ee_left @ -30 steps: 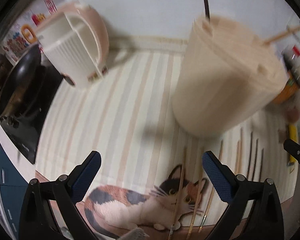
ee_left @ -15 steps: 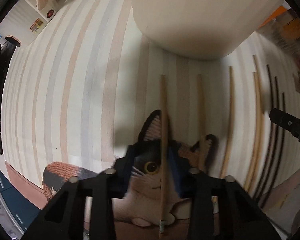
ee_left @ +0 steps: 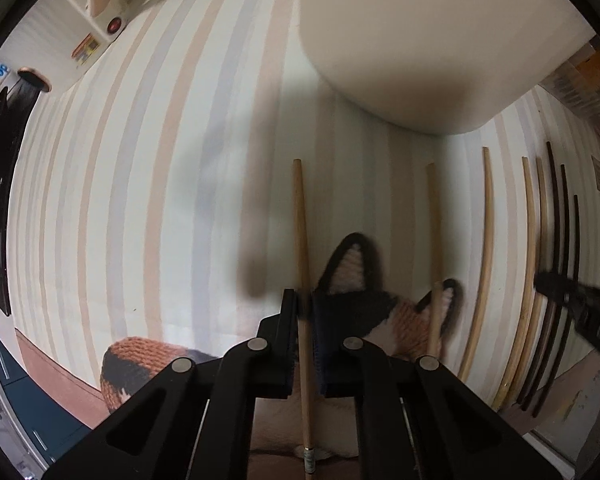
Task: Organize utensils
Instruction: 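Grasp a wooden chopstick with the left tool while the right tool grasps another, then lift the wooden chopstick with the left tool while the right tool carries its chopstick to the holder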
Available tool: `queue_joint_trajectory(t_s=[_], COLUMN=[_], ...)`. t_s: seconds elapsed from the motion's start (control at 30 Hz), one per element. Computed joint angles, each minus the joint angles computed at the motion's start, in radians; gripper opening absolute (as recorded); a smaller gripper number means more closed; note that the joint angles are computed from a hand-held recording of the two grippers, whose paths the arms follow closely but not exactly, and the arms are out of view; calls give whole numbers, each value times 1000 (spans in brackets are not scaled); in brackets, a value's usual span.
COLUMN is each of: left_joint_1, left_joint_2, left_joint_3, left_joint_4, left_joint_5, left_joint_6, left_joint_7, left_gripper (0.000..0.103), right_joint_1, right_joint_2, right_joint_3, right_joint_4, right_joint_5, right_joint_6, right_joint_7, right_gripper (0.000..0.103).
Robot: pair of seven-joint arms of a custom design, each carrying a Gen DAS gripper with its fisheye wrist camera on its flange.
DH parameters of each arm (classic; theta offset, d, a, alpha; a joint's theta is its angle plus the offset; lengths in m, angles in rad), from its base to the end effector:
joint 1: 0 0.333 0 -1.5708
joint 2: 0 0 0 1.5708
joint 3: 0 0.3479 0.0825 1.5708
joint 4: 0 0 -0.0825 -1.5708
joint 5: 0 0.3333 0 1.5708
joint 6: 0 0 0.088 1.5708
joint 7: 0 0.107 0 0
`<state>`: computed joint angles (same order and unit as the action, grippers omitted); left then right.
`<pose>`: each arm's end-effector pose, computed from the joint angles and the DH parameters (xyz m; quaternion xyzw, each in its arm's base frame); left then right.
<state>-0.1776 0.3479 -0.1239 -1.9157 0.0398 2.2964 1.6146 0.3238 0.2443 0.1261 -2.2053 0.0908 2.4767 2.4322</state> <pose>0.5719 -0.1703 0.3799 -0.5677 0.8230 -0.0178 0.0063 0.4795 0.2287 0.3430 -0.5155 0.8557 0.0415 0.0195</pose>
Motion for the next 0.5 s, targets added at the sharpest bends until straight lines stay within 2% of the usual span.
queue_joint_trajectory(t_s=[0.13, 0.37, 0.5], left_joint_1=[12, 7, -11], left_joint_2=[-6, -27, -17], left_joint_3=[1, 1, -5], left_joint_4=[-11, -53, -44], left_joint_5=[-4, 8, 11], left_joint_6=[7, 34, 38], left_joint_7=[26, 28, 2], left_gripper=[5, 6, 6], right_joint_1=[19, 70, 84], right_joint_2=[-1, 61, 78], right_joint_3=[9, 4, 7], right_joint_4=[-2, 105, 132], right_joint_5=[-7, -103, -112], right_joint_6=[-17, -123, -139], right_joint_7=[13, 96, 137], right_gripper=[7, 8, 9])
